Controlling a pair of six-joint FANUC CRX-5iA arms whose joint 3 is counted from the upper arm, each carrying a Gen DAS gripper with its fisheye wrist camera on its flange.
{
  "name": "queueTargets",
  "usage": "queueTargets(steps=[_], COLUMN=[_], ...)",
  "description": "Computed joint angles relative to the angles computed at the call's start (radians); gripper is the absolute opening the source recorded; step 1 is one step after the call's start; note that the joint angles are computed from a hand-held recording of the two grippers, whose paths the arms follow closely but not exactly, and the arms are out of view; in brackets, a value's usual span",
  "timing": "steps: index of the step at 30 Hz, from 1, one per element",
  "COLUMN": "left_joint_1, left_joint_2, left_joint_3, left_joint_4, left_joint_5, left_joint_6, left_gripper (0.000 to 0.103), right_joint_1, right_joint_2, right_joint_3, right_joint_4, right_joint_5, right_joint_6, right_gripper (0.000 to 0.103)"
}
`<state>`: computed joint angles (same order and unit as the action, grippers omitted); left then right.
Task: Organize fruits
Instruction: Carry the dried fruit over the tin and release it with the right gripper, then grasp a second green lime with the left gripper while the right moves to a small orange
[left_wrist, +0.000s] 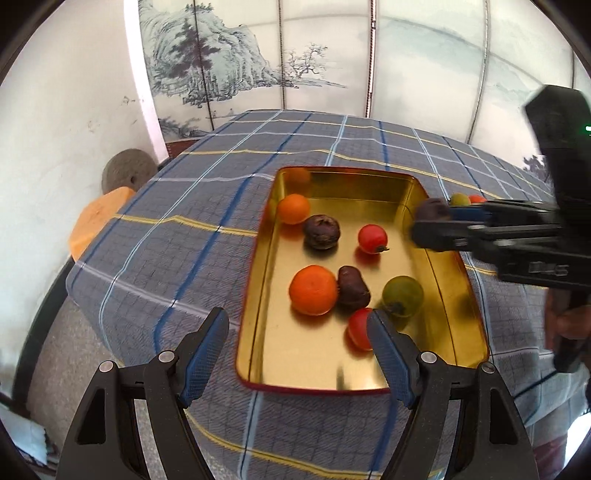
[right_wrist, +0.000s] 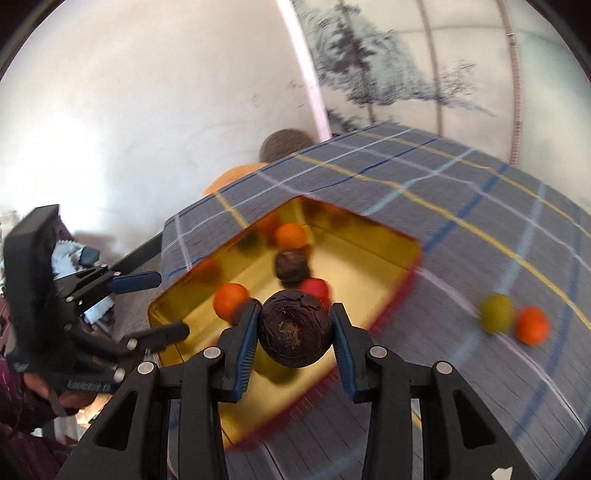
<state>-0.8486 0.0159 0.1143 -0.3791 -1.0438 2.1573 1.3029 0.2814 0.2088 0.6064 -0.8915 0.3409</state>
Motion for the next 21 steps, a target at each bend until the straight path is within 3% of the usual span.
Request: queueTargets(steps=[3,5,7,10,14,17,21], left_joint_1=[0.011,0.015,0.020,0.027,0.014,0.007,0.004], left_joint_2=[-0.016,-0.023,-0.028,-0.032,-0.036,-0.022,0.048], left_joint_3=[-0.018,-0.026,-0.033,-0.040,-0.036,-0.017,0.061], left_joint_4=[0.005,0.007,0.016,0.039,0.057,0.112,0.225], left_joint_5=[0.007,0.008,0.010,0.019,0.053,0.094,0.127], left_joint_6=[-0.001,-0.001,-0.005,-0.025,-0.075,-0.162,-0.310], left_gripper=[0.077,0.077,0.077,0.078,0.078,0.078,0.077], right_joint_1=[-0.016,-0.029,-0.026,-0.017,0.047,0.116,0.189], right_joint_2=[0.066,0.064,0.054,-0.015,-0.120,-0.195,-0.327], right_joint_3=[0.086,0.072,0.036,-0.092,-0.233,-0.309,-0.434], right_joint_4=[-0.043,-0.043,0.037,0.208,0.310,0.242,0.130], right_joint_5=[-0.024,0.036,0.061,0.104,-0.079,-0.300,-0.488], right_joint_6=[0.065,0.042,-0.053,-0.247,-0.422,-0.449,-0.577], right_gripper=[0.037,0.045,0.064,0.068,0.074,0.077,0.078])
